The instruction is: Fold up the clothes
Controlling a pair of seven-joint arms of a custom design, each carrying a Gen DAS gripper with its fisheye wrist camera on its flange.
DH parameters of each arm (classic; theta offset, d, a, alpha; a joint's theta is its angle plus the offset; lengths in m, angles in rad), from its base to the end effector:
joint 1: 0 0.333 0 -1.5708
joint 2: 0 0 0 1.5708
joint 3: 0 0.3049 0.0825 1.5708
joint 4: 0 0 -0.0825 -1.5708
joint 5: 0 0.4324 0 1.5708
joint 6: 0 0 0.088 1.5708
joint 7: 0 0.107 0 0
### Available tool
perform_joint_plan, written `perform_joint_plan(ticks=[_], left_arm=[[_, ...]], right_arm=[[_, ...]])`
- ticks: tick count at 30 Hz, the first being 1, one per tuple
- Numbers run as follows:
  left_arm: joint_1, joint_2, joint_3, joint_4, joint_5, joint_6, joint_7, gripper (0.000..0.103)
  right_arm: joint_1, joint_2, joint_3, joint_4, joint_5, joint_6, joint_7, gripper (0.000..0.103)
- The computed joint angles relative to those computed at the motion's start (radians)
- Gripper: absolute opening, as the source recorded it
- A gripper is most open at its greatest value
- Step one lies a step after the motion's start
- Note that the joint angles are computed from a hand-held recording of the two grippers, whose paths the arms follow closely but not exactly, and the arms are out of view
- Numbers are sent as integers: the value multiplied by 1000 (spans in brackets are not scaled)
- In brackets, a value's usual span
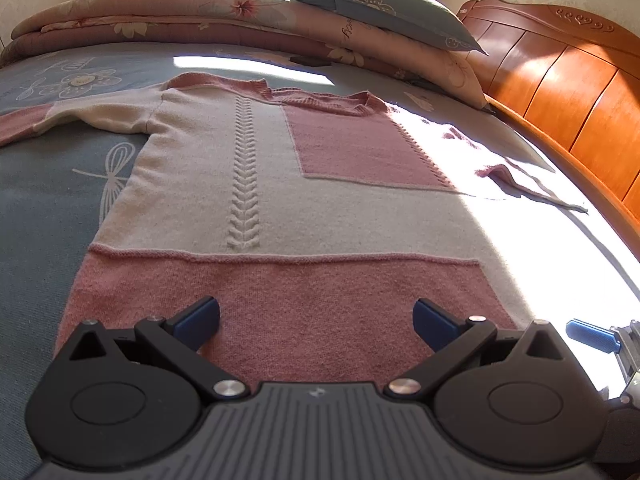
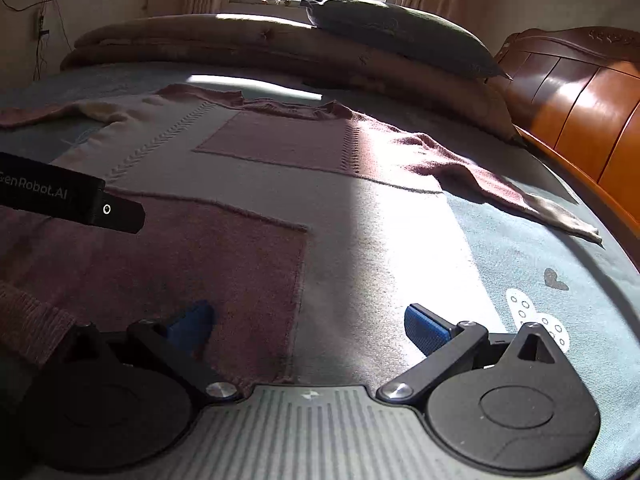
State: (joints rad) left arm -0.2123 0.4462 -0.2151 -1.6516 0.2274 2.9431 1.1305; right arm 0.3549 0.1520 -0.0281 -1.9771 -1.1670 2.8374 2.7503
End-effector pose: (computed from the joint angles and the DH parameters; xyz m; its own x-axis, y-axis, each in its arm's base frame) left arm 0.6937 -0.3055 0.4275 -0.2201 -0.9494 0.2242 -0.6909 -0.0105 -0.7228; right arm 0.6076 0.2569 0.4119 0.0882 -0.9841 0.1543 -0.5980 -0.1762 -0.7819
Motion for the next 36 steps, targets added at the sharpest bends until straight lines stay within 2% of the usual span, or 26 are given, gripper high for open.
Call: perform_joint_plan(ticks=[2, 5, 9, 11, 15, 23, 27, 32, 34, 36], left_arm=[[-2, 0, 2, 0, 3, 1, -2, 102], [-17, 1, 19, 3, 22, -4, -17, 102], [-45, 1, 47, 7, 71, -17, -39, 102], [-41, 0, 44, 3, 76, -10, -44, 102], [-16, -2, 20, -9, 50, 15, -42, 102], [11, 0, -8, -14, 6, 33, -17, 102], [8, 0, -5, -14, 2, 35, -16, 102], [-2, 1, 5, -12, 15, 31, -18, 102], [3, 1, 0, -11, 10, 30, -14, 102], [9, 2, -7, -11, 2, 29, -10, 102]], right_arm=[[-7, -26, -3, -43, -6, 30, 37, 103], [-30, -43, 2, -78, 64, 75, 42, 103], [-33, -51, 23, -78, 174, 23, -56, 103], [-27, -54, 30, -72, 205, -12, -82, 103], [-14, -65, 39, -69, 166, -45, -95, 103], [-13, -66, 51, -48, 55, -43, -74, 103], [-21, -39, 42, -28, 78, 5, -90, 103], [-21, -4, 17, -35, 233, 83, -162, 103], [-7, -21, -2, -64, 226, 108, -138, 103], [-16, -47, 13, -98, 318, 112, -219, 103]])
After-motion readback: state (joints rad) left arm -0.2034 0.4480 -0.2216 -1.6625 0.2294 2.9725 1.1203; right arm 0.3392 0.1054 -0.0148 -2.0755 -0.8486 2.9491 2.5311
